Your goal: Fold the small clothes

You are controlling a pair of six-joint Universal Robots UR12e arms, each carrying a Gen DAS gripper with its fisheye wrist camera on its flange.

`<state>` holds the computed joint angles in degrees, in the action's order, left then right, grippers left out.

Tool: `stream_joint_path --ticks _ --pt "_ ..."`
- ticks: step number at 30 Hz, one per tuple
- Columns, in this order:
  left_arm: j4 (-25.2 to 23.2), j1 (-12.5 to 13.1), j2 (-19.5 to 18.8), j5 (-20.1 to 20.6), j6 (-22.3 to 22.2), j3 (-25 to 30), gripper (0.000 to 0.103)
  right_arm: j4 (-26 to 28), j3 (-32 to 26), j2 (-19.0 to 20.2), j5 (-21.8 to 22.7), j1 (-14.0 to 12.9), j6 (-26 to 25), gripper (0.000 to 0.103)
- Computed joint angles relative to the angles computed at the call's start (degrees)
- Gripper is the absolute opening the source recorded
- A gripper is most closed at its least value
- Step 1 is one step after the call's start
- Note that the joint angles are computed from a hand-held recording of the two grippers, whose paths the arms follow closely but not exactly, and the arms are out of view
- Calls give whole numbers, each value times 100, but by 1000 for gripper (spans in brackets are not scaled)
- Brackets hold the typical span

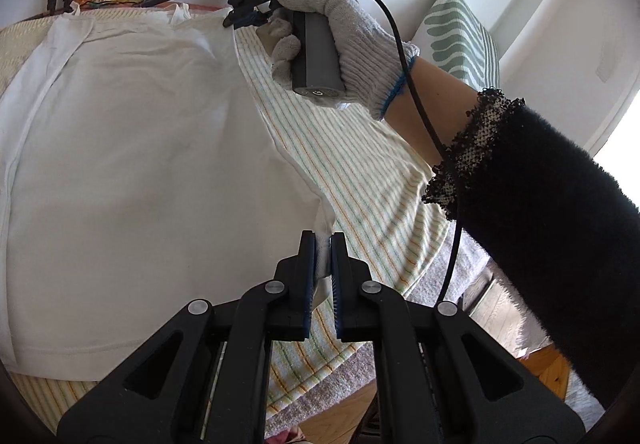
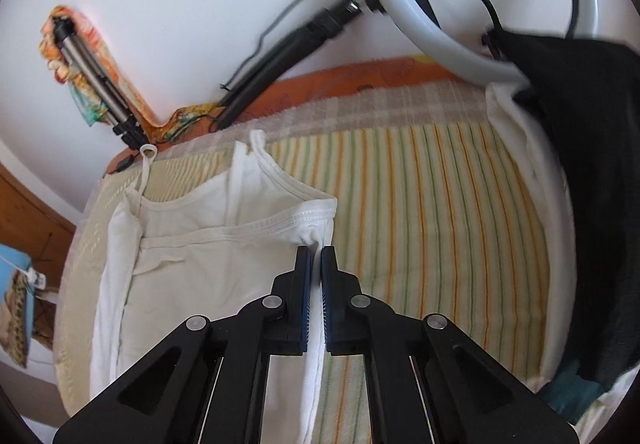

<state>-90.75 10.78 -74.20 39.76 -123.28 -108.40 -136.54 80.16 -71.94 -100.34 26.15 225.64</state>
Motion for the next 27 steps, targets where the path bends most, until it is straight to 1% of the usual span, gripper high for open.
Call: stream_joint_path --ticks 1,4,8,13,16,20,27 --pt "-66 47 -5 -42 48 14 6 157 -105 29 -132 42 -49 3" --pt "-302 167 -28 -138 135 78 6 405 -329 106 -301 112 -80 2" --pt "-521 345 -65 -240 220 155 6 614 -615 226 -551 238 -157 2" --pt "-901 620 -139 -312 453 254 6 817 -1008 437 -697 366 -260 2" --pt "-933 768 -152 -332 458 258 6 959 -1309 629 -759 441 -371 2" --pt "-814 933 -185 -293 343 248 6 1124 -1660 875 -736 507 -469 2" --pt "-492 1015 -237 -102 60 191 6 1519 -2255 1326 -644 581 -491 2"
